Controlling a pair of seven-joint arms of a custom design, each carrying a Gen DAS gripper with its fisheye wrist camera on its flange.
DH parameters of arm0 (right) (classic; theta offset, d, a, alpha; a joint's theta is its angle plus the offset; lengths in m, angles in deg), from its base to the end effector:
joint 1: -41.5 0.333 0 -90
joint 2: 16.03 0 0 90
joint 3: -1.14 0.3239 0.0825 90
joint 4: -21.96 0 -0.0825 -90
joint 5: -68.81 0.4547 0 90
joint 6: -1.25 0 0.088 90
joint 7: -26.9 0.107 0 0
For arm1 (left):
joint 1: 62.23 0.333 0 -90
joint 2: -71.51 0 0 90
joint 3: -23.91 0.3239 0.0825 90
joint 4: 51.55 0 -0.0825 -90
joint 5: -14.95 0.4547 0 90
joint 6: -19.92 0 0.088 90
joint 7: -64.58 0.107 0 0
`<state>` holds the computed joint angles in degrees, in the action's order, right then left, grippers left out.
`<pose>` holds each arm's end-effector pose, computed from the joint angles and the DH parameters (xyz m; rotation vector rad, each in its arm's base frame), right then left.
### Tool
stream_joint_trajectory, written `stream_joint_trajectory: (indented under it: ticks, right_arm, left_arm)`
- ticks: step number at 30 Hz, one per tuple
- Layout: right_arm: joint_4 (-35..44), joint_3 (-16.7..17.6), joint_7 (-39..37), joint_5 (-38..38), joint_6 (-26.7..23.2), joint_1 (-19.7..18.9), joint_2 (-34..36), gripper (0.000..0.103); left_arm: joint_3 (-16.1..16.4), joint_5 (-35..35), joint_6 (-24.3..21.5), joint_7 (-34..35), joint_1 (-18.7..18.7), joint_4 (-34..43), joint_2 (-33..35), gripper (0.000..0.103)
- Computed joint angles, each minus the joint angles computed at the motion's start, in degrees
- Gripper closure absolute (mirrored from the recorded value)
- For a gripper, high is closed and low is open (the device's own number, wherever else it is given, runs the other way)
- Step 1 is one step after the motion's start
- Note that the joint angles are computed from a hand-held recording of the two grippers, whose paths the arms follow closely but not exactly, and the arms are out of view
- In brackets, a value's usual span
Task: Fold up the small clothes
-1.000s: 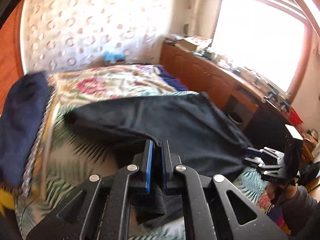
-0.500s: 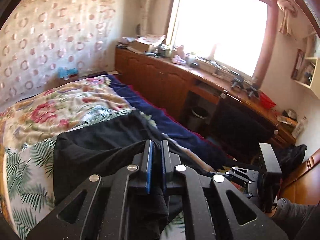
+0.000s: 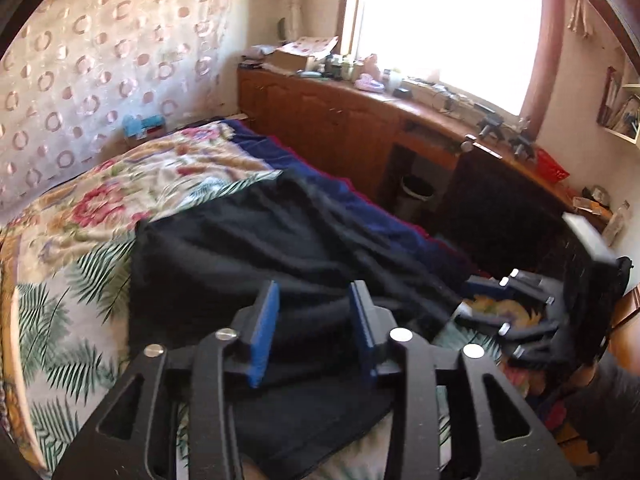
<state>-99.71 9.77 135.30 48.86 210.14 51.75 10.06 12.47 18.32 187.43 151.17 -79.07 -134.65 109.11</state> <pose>0.6117 0.2493 0.2743 -1.7389 1.2052 -0.5135 0.7505 -0.3634 0.3771 -1.4447 2.1604 -1.0411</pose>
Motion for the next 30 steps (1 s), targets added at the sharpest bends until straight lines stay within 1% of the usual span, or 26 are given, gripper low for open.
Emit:
stream_joint_trajectory:
  ticks: [2, 5, 8, 10, 12, 13, 16, 18, 19, 21, 23, 24, 27, 30]
  right_arm:
    - [0.75, 0.19, -0.13, -0.22, -0.55, 0.12, 0.27, 0.049]
    - [2.43, 1.01, 0.16, -2.0, -1.64, -0.61, 1.04, 0.049]
    - [3.79, 1.61, -0.29, -3.02, -2.46, -0.62, 1.57, 0.049]
    - [5.09, 2.16, -0.5, -3.63, -3.36, -0.6, 2.21, 0.049]
    - [6.83, 3.57, 0.0, -5.38, -4.62, -1.55, 3.18, 0.049]
    - [7.68, 4.36, 0.18, -6.45, -5.37, -2.12, 3.63, 0.049]
    - [10.45, 6.22, -0.48, -8.56, -8.16, -2.89, 4.95, 0.049]
    - [11.91, 7.66, -1.4, -9.51, -9.8, -3.74, 5.68, 0.049]
    - [12.44, 8.27, -1.98, -9.63, -10.42, -4.04, 5.94, 0.049]
    - [13.87, 10.52, -3.04, -10.6, -11.75, -5.77, 6.86, 0.049]
    - [14.88, 11.54, -4.59, -10.14, -12.66, -6.1, 7.38, 0.049]
    - [15.4, 12.3, -5.36, -10.08, -13.08, -6.62, 7.74, 0.049]
    - [16.65, 14.37, -7.6, -9.4, -14.35, -7.9, 8.8, 0.049]
    - [19.02, 16.3, -10.38, -8.64, -16.93, -8.78, 10.58, 0.049]
  left_arm:
    - [-0.43, -0.79, 0.46, 0.16, 1.32, -2.62, -1.04, 0.06]
    - [3.37, 0.6, 1.94, -3.23, 0.27, -8.43, -3.48, 0.06]
    - [6.7, 2.42, 1.77, -7.54, -0.9, -12.17, -4.68, 0.06]
    - [10.16, 4.93, 1.93, -11.85, -2.82, -14.05, -5.22, 0.06]
    - [13.42, 7.9, 2.47, -16.2, -4.65, -15.68, -5.68, 0.06]
    - [14.21, 8.97, 2.39, -17.84, -5.04, -15.81, -5.61, 0.06]
    - [14.92, 11.21, 2.76, -21.42, -4.86, -16.39, -5.6, 0.06]
    - [16.39, 13.34, 1.8, -24.27, -5.86, -16.03, -5.15, 0.06]
    - [15.82, 13.8, 1.25, -24.55, -5.18, -15.65, -4.86, 0.06]
    - [17.57, 16.6, 2.45, -26.95, -6.41, -15.8, -4.44, 0.059]
    - [19.63, 19.37, 3.07, -29.86, -8.36, -15.59, -4.04, 0.058]
    - [19.53, 19.93, 3.21, -30.56, -8.26, -15.81, -4.11, 0.058]
    - [17.86, 20.39, 3.17, -30.6, -6.57, -15.68, -4.18, 0.056]
    - [16.92, 20.91, 3.01, -30.21, -5.83, -15.55, -4.16, 0.051]
